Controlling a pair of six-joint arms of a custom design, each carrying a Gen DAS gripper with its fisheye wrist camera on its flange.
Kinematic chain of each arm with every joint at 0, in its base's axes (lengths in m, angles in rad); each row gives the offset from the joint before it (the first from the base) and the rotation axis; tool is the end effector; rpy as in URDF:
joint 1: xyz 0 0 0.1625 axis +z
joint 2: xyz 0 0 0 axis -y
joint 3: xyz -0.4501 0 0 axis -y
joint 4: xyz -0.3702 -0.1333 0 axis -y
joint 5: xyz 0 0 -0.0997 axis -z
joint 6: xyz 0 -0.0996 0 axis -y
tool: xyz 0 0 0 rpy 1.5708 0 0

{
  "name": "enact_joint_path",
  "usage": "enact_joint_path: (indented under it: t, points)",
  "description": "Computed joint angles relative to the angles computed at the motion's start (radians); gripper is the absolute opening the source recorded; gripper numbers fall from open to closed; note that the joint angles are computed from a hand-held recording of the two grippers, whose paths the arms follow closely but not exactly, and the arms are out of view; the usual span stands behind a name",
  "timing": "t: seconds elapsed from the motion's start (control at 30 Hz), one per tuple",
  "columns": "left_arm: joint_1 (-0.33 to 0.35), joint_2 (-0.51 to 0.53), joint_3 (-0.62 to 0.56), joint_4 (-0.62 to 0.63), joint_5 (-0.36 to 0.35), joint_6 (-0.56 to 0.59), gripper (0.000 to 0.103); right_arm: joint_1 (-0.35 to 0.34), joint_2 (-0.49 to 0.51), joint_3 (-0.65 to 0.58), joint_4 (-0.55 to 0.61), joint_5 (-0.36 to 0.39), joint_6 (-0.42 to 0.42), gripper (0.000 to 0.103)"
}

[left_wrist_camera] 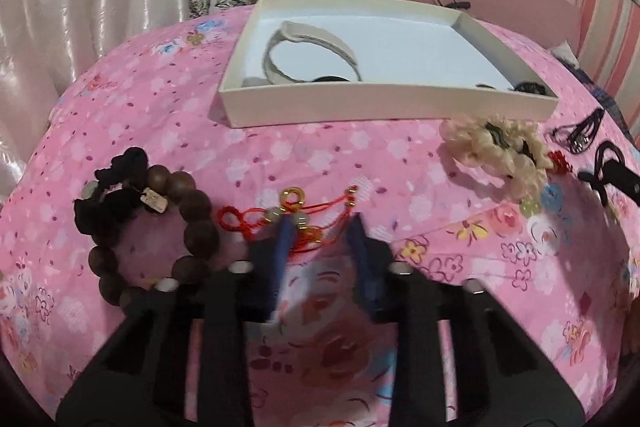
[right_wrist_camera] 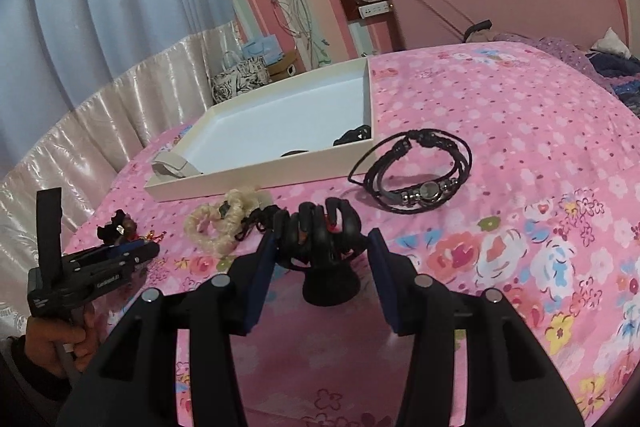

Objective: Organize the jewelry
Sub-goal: 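Grasp the black hair claw clip with the right gripper while the left grasps the red charm, then carry the claw clip and red charm into the tray and open both grippers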

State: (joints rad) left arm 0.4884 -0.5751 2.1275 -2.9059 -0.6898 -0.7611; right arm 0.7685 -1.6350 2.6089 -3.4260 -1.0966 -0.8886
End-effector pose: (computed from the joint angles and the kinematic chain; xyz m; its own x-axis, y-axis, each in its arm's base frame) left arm -0.3149 -0.4052 -0.0462 -0.7046 0.1474 -0.6941 0.5197 0.7732 -0.3634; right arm -0.0993 -0.3447 0.3260 -0.9046 -0.0943 0.4157 -0.3882 0.5852 -0.7119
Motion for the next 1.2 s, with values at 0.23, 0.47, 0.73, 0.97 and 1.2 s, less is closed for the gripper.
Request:
enact_joint_path:
  t: [0.23,0.47,0.73,0.97,1.2]
  points:
    - [-0.012,-0.02,0.04,-0.095,0.003,0.001,0.004,-0.019,-0.028,0.009,0.034,0.028,-0.017,0.047]
    - [-0.068,-0.085,0.056,-0.131,0.028,0.045,0.004,-0.025,-0.094,0.01,0.088,0.068,-0.036,0.047]
    - [-0.066,-0.093,-0.017,-0.219,0.041,0.209,0.004,0.03,-0.166,-0.034,0.16,0.088,-0.017,0.047]
    - [-0.052,-0.107,-0.086,-0.275,-0.001,0.329,0.004,0.143,-0.125,-0.112,0.155,0.04,0.05,0.047]
    - [-0.003,-0.071,-0.187,-0.288,-0.062,0.388,0.004,0.292,-0.016,-0.202,0.116,-0.06,0.118,0.047]
